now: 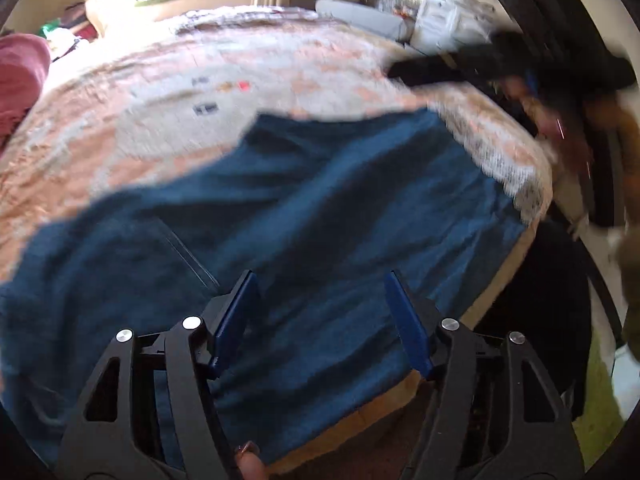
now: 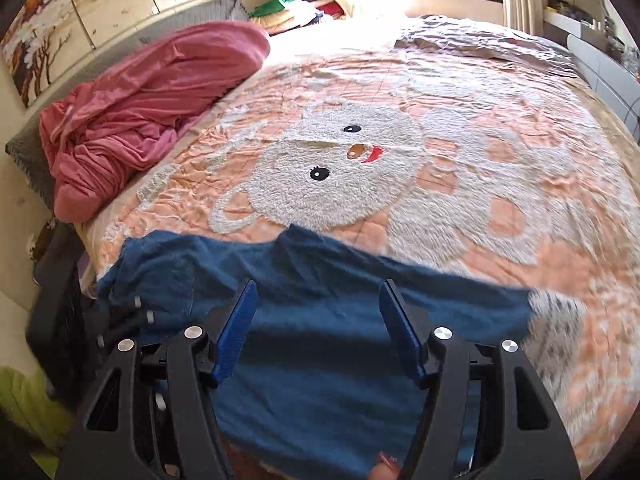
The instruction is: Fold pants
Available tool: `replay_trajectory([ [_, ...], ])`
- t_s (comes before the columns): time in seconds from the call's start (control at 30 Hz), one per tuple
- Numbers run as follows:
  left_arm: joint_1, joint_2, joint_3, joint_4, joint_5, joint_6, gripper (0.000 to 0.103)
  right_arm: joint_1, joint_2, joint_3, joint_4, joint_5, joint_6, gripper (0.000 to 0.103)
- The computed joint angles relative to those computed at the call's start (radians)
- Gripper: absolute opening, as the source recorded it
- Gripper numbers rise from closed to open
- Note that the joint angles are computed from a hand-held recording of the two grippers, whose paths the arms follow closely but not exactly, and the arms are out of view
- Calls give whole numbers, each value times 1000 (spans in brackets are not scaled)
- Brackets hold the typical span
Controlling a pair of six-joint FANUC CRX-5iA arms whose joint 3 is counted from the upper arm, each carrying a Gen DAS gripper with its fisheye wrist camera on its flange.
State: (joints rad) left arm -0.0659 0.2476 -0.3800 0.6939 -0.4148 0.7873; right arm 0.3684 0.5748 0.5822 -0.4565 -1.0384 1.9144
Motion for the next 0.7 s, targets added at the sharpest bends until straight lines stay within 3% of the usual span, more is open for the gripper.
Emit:
replay_trajectory([
  [0.1,-22,-4,5,-165,47,89,58,45,97,120,85,-49,-20,62],
  [0.13,-26,-6,-1,-157,50,71,56,59,135,168,106,-77,-24,62],
  [0.37,-40,-17,-84,96,99,-166,57,117,356,457,211,-241,-37,61],
  [0.43,-43,-19,-93,122,107,-190,57,125,444,596,229,-355,-45,37],
  [0.5,-44,-22,-99,137,110,-205,57,131,469,626,222,-394,-40,28],
  [0.6,-46,-29,-118,189,115,-249,57,128,356,433,196,-248,-34,8],
  [0.7,-48,-30,-127,225,121,-279,58,135,236,232,206,-29,-49,3],
])
